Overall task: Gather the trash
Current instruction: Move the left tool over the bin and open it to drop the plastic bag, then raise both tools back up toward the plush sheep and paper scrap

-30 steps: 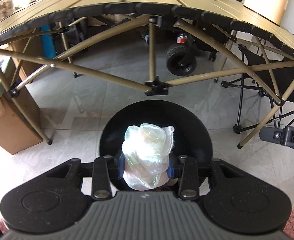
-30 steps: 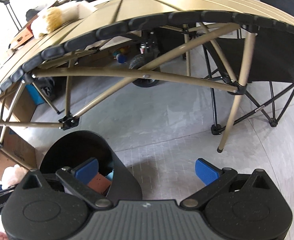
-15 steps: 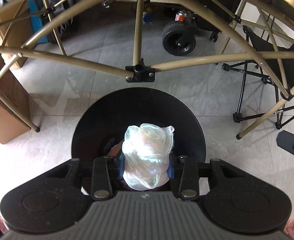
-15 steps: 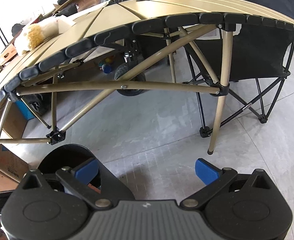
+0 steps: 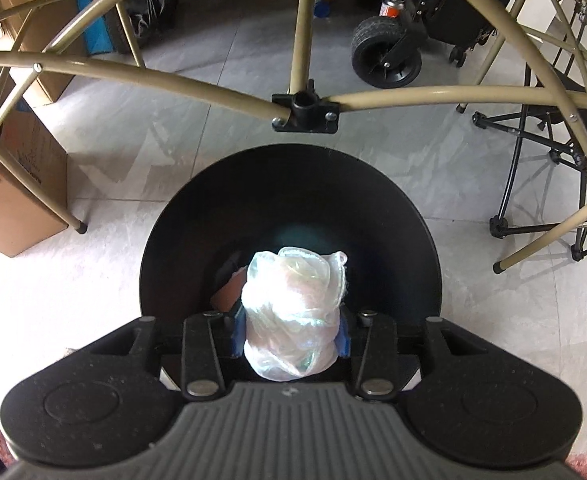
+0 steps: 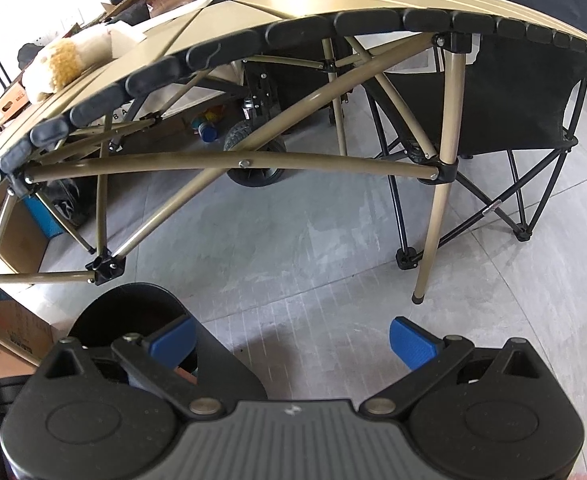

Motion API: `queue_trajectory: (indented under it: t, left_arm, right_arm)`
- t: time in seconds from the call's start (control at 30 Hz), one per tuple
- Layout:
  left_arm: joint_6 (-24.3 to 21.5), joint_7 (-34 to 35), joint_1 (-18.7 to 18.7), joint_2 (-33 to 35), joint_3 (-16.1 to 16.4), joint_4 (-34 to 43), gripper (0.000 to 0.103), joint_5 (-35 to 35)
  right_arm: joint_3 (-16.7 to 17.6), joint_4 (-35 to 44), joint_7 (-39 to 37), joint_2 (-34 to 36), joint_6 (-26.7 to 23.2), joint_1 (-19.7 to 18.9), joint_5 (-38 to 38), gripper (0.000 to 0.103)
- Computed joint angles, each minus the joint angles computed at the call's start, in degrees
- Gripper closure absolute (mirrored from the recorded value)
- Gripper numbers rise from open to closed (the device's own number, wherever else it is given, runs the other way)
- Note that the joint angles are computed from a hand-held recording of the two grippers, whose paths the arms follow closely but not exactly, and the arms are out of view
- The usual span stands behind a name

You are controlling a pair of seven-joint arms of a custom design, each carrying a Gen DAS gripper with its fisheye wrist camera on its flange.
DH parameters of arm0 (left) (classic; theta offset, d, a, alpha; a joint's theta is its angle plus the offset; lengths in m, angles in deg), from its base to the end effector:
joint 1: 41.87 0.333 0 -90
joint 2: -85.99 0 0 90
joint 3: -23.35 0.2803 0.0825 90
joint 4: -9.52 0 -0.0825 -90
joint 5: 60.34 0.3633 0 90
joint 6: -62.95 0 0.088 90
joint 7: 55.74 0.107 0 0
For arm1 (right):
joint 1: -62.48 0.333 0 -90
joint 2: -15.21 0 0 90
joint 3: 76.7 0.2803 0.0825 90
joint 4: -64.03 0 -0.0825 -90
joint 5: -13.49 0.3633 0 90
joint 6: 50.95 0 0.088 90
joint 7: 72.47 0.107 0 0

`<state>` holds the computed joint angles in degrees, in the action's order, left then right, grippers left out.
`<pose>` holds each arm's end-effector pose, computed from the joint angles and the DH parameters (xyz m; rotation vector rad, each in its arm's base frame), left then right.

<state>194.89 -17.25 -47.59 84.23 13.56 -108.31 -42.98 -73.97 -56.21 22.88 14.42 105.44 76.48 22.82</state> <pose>0.5323 -0.1419 0.4519 -2.3921 1.4917 -0.3095 0.5476 0.1583 0.4746 -1.8475 1.7203 -0.3503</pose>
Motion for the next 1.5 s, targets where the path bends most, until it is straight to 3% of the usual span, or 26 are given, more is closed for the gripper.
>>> queue_trajectory:
  t: [0.03, 0.07, 0.17, 0.2, 0.67, 1.03, 1.23, 1.4, 1.5]
  left_arm:
    - [-0.1, 0.0, 0.0, 0.0, 0.0, -0.1, 0.058, 0.0]
    - [-0.1, 0.0, 0.0, -0.1, 0.0, -0.1, 0.049, -0.1]
    - [1.7, -0.4, 0.2, -1.4, 0.1, -1.5, 0.004, -1.3]
    - [2.3, -1.1, 0.3, -1.9, 0.0, -2.0, 0.0, -0.8]
    - [3.0, -1.0, 0.6, -3.7, -0.8, -2.8, 0.0, 0.6]
    - [8.8, -3.3, 3.0, -13.3, -3.0, -9.2, 0.0, 3.3]
    - [14.8, -6.8, 6.8, -23.0, -6.0, -15.0, 0.0, 6.5]
    - [20.2, -11.3, 13.3, -30.2, -11.2, -17.8, 0.0, 11.5]
    - [21.6, -12.6, 17.6, -31.1, -14.1, -16.3, 0.0, 14.3]
  right_arm:
    - [0.0, 0.0, 0.2, 0.1, 0.0, 0.0, -0.2, 0.0]
    - [0.0, 0.1, 0.5, 0.1, 0.0, 0.0, -0.4, 0.0]
    - [0.0, 0.1, 1.1, 0.2, -0.1, -0.1, -0.8, 0.0]
    - [0.1, 0.1, 1.1, 0.2, -0.1, -0.1, -0.9, 0.0]
    - [0.0, -0.3, 1.0, -0.1, 0.7, 0.0, -0.9, 0.0]
    - [-0.7, -2.1, -2.8, -2.9, 3.1, 0.6, 2.7, 0.0]
    - [-1.7, -4.7, -6.1, -6.4, 7.8, 2.0, 4.7, 0.0]
    - [-3.5, -7.4, -10.3, -10.2, 13.8, 4.7, 7.9, 0.0]
    - [-4.5, -7.4, -10.1, -10.9, 18.1, 6.2, 7.0, 0.0]
